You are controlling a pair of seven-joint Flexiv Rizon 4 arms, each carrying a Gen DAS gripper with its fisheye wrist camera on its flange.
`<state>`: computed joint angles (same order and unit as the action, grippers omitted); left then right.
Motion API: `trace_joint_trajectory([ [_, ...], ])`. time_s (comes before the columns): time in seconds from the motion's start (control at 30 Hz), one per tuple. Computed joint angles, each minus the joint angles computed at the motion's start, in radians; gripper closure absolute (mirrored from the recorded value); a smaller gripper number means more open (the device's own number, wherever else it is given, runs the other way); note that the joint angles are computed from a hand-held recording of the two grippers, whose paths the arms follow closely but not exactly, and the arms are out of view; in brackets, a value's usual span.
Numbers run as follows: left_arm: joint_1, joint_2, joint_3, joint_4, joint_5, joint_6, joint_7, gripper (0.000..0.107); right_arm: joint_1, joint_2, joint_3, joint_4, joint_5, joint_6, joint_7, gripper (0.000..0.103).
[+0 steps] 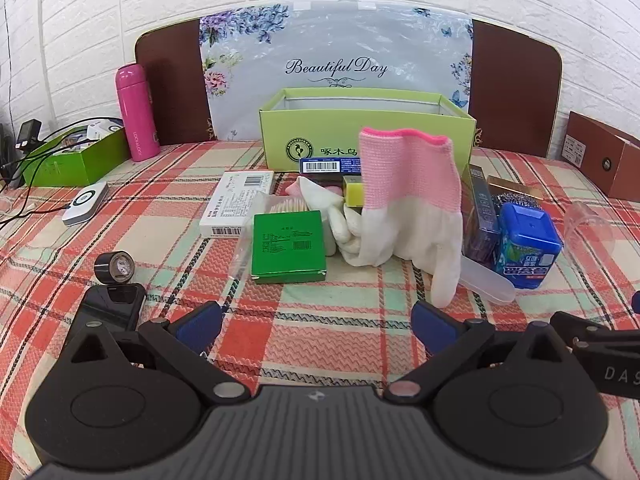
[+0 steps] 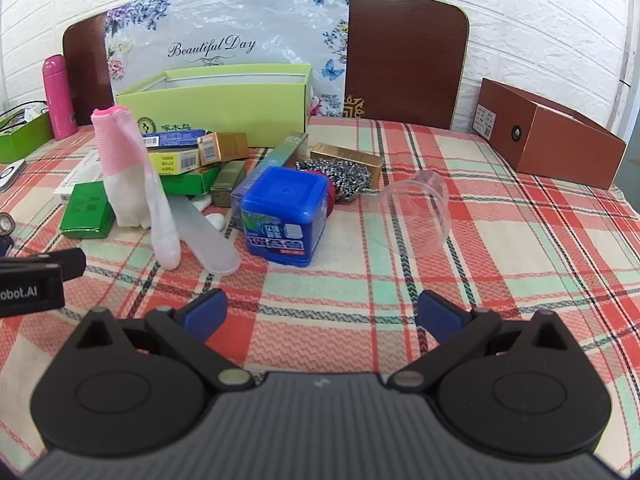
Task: Organize objects
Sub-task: 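Grasp the green square box with the left tool while the right grasps the pink-white glove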
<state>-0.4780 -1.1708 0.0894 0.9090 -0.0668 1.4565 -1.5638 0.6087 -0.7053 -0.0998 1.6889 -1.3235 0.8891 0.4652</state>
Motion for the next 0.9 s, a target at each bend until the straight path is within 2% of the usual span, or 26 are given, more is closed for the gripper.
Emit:
trace_joint_trajectory([
  [0.13, 0.01, -0.014, -0.006, -0.031, -0.005, -0.027, 0.003, 0.004, -0.005, -0.012, -0.003, -0.017, -0.016, 0.024, -0.015, 0.0],
  [0.37, 0.036, -0.073, -0.028, -0.155, -0.014, -0.108, 0.021, 0.004, -0.003, -0.068, -0.017, -0.1, 0.047, 0.041, -0.101, 0.0],
  [0.47, 0.041, -0.099, -0.024, -0.224, -0.008, -0.166, 0.018, 0.004, -0.001, -0.097, -0.033, -0.145, 0.079, 0.064, -0.146, 0.0],
  [0.63, 0.047, -0.127, -0.001, -0.301, 0.022, -0.205, -0.015, 0.004, 0.009, -0.131, -0.073, -0.195, 0.09, 0.118, -0.172, 0.0],
  [0.7, 0.049, -0.133, 0.001, -0.313, 0.031, -0.205, -0.043, 0.004, 0.014, -0.132, -0.089, -0.192, 0.075, 0.146, -0.173, 0.0],
  [0.9, 0.048, -0.201, 0.0, -0.46, 0.056, -0.305, -0.076, 0.004, 0.009, -0.111, -0.118, -0.145, -0.003, 0.213, -0.118, 0.0],
])
